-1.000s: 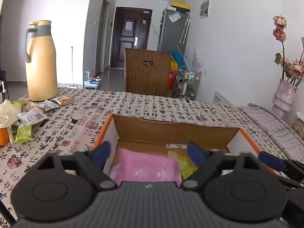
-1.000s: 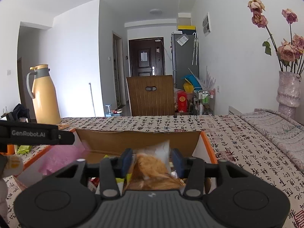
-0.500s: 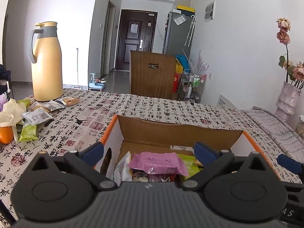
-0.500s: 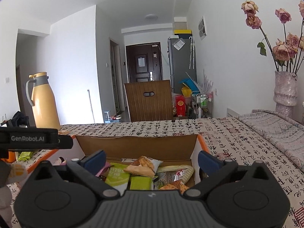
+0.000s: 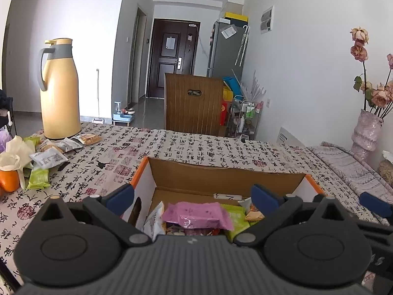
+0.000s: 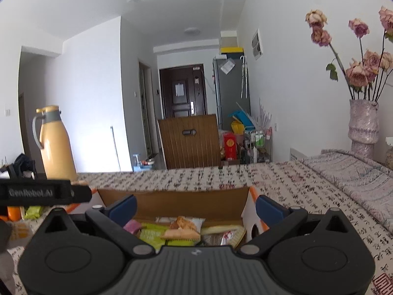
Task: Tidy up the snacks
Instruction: 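Move both grippers back over the snack pile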
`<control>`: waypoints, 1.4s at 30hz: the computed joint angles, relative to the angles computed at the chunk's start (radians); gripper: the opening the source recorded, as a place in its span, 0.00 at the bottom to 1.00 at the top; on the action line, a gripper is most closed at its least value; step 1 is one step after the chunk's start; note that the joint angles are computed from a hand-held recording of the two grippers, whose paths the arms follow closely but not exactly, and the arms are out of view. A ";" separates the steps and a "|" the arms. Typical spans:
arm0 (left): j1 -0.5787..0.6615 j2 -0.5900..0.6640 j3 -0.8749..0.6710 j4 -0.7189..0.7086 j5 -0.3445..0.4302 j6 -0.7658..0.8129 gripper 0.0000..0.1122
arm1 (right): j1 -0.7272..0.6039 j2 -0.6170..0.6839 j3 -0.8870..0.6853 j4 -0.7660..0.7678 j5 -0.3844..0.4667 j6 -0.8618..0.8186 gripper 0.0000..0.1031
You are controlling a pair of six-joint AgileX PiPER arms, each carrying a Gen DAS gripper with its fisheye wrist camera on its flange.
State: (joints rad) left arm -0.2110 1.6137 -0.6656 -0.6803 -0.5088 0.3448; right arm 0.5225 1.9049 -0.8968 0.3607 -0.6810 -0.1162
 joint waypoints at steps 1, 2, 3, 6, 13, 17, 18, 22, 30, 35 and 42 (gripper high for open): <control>-0.001 -0.008 0.000 -0.009 0.004 0.008 0.92 | 0.000 -0.009 0.006 0.003 -0.005 -0.001 1.00; -0.003 -0.016 0.002 -0.018 0.006 0.016 0.92 | -0.002 -0.021 0.015 0.006 -0.010 0.000 1.00; -0.009 -0.026 0.006 -0.030 0.004 0.026 0.92 | -0.004 -0.031 0.023 0.007 -0.014 0.001 1.00; -0.030 -0.057 0.017 -0.074 -0.002 0.071 0.92 | -0.014 -0.065 0.048 0.003 -0.014 0.010 1.00; -0.087 -0.131 0.067 -0.165 -0.020 0.148 0.92 | -0.032 -0.124 0.118 -0.013 -0.020 0.008 1.00; -0.122 -0.164 0.101 -0.220 -0.031 0.188 0.92 | -0.050 -0.166 0.182 -0.050 -0.028 0.028 1.00; -0.132 -0.172 0.111 -0.231 -0.036 0.197 0.92 | -0.056 -0.179 0.201 -0.061 -0.031 0.033 1.00; -0.172 -0.203 0.158 -0.278 -0.058 0.222 0.92 | -0.066 -0.218 0.263 -0.070 -0.042 0.031 1.00; -0.213 -0.225 0.243 -0.330 -0.081 0.221 0.92 | -0.107 -0.271 0.375 -0.121 -0.047 0.052 1.00; -0.214 -0.235 0.307 -0.314 -0.081 0.173 0.92 | -0.119 -0.274 0.423 -0.126 -0.035 0.029 1.00; -0.186 -0.172 0.375 -0.204 -0.086 0.021 0.92 | -0.131 -0.241 0.469 -0.139 -0.018 0.027 1.00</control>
